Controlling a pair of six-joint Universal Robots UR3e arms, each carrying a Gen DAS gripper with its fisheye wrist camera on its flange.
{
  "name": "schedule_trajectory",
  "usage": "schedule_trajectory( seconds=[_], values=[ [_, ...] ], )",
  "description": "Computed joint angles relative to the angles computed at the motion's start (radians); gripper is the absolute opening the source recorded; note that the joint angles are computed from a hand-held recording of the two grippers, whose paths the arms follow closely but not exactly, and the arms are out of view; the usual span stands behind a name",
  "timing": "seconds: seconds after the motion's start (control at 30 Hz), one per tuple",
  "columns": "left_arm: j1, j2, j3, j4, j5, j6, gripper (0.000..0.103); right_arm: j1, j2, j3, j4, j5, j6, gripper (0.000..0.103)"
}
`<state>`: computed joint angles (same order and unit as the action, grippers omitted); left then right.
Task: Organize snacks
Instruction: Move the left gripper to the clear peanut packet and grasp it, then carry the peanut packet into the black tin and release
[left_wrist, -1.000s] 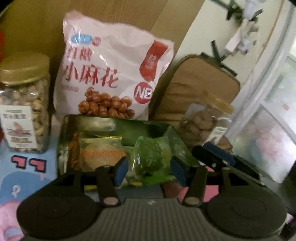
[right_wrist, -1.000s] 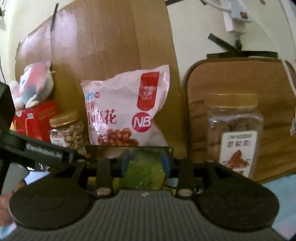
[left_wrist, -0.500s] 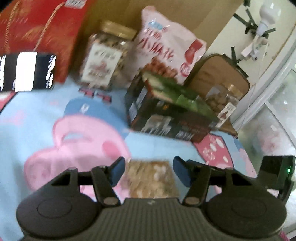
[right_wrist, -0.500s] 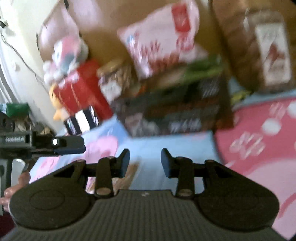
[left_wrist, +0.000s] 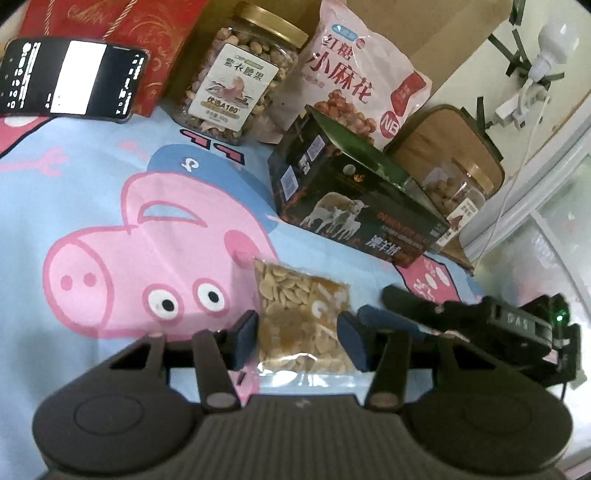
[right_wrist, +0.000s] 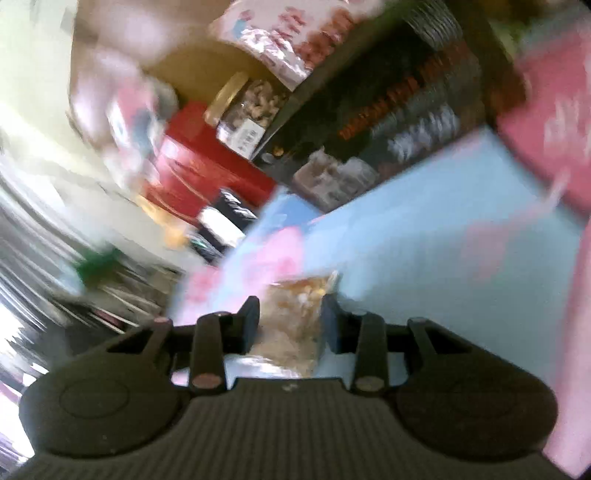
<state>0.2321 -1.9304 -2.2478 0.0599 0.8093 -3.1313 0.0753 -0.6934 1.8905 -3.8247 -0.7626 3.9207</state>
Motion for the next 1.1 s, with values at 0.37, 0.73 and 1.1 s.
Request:
schedule_trajectory(
  seconds=[0.37,0.73,1.1],
  values=[
    [0.023,-0.030,-0.016,0.010,-0.060,-0.065,0.020,0.002,0.034,-0.005,-0.041,0.057,0.045,0.029],
    [-0.015,0.035,0.009,-0.025,-0.051,-0.097,0.019,0.031,-0.059,0.090,-0.046,-0.043,-0.123,0.014],
    [-0.187,-0.090,0.479,-0.210,0.046,-0.146,0.019,-0.035,-0.183,0.087,-0.023,-0.097,-0.194,0.015]
  ],
)
